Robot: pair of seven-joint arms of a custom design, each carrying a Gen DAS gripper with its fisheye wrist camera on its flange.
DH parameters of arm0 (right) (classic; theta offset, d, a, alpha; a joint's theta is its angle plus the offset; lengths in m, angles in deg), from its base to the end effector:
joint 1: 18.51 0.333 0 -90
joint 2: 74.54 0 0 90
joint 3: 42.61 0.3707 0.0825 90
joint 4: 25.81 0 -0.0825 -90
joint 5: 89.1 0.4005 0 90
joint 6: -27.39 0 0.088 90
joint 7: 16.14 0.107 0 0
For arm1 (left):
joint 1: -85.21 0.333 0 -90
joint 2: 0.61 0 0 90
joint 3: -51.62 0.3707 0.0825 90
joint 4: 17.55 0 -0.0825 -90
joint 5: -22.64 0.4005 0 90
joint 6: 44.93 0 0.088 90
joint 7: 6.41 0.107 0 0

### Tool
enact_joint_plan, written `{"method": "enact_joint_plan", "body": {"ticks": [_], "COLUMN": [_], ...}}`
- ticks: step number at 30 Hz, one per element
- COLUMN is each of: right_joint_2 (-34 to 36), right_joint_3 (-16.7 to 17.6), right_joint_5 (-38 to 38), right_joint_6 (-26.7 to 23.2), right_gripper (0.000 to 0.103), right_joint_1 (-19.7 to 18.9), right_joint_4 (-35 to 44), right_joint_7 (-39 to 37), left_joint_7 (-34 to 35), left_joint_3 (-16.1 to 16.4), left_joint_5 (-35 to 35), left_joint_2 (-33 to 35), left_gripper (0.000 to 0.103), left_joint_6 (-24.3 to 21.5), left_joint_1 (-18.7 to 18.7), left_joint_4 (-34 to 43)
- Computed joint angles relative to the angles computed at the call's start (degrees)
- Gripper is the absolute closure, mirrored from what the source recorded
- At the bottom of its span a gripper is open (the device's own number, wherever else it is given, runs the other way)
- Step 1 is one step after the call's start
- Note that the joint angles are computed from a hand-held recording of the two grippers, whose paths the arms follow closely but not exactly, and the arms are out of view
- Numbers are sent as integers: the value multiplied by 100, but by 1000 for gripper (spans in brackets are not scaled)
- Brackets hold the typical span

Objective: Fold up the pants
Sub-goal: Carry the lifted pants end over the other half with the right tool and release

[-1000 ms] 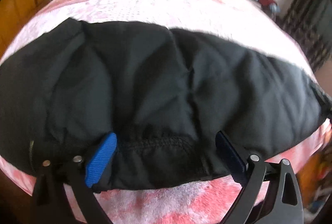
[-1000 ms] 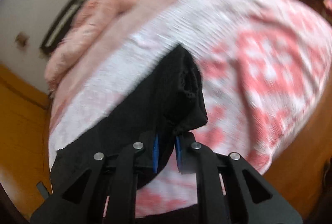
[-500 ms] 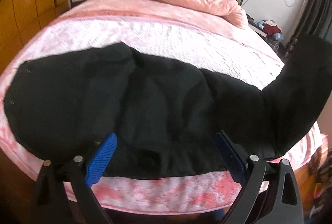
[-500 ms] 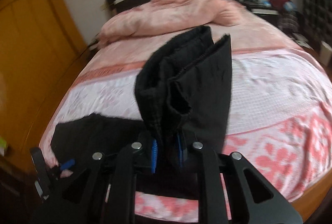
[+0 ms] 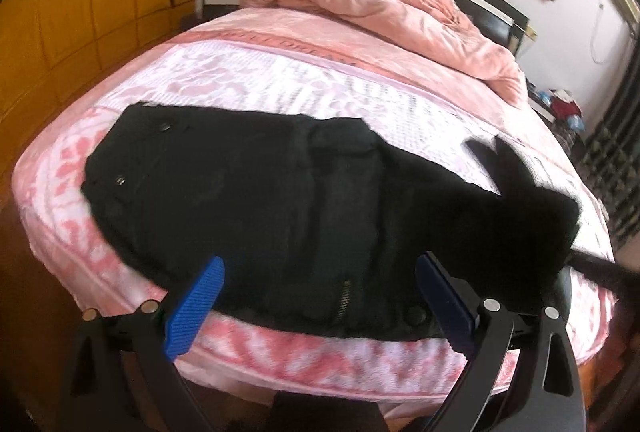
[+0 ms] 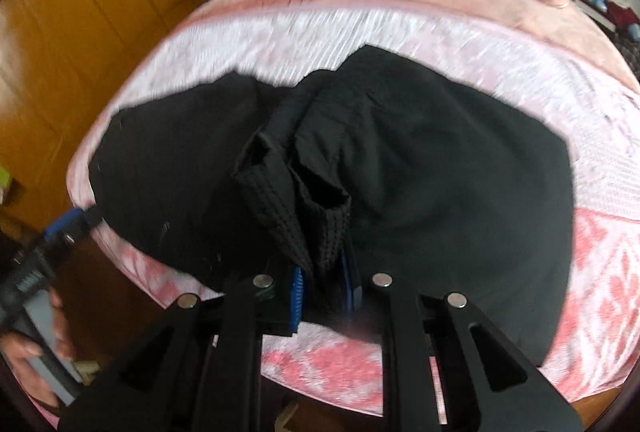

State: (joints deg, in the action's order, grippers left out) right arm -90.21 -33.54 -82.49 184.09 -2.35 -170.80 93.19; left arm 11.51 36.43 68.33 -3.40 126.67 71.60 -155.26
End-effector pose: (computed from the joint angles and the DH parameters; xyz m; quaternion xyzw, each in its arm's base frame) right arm 0.4249 0.1986 0.4661 -0.6914 0.6828 -0.0788 0.2225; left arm 0.4355 -0.2990 0.4328 -0.6641 0.6665 -0.3028 0.1520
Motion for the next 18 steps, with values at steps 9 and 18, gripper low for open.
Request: {"method": "enact_joint_plan", "body": {"ticks": [9,18], "right_joint_2": [191,-305], "right_joint_3": [-155,252], "right_joint_5": [282,622], "right_joint_6": [-218,-22], "right_gripper": [39,39], "right_joint_1": [397,161], "right_joint_4": [55,-174], "right_joint_7": [-382,-485], "left_joint_7": [17,143], "left_joint_3": [22,-1], "left_joint_5": [-207,-358], "left_joint_2": [-64,-26], "left_gripper": [6,6], "left_joint_6": [194,256], "left_joint_1": [98,64], "left_joint_4": [-287,-302]}}
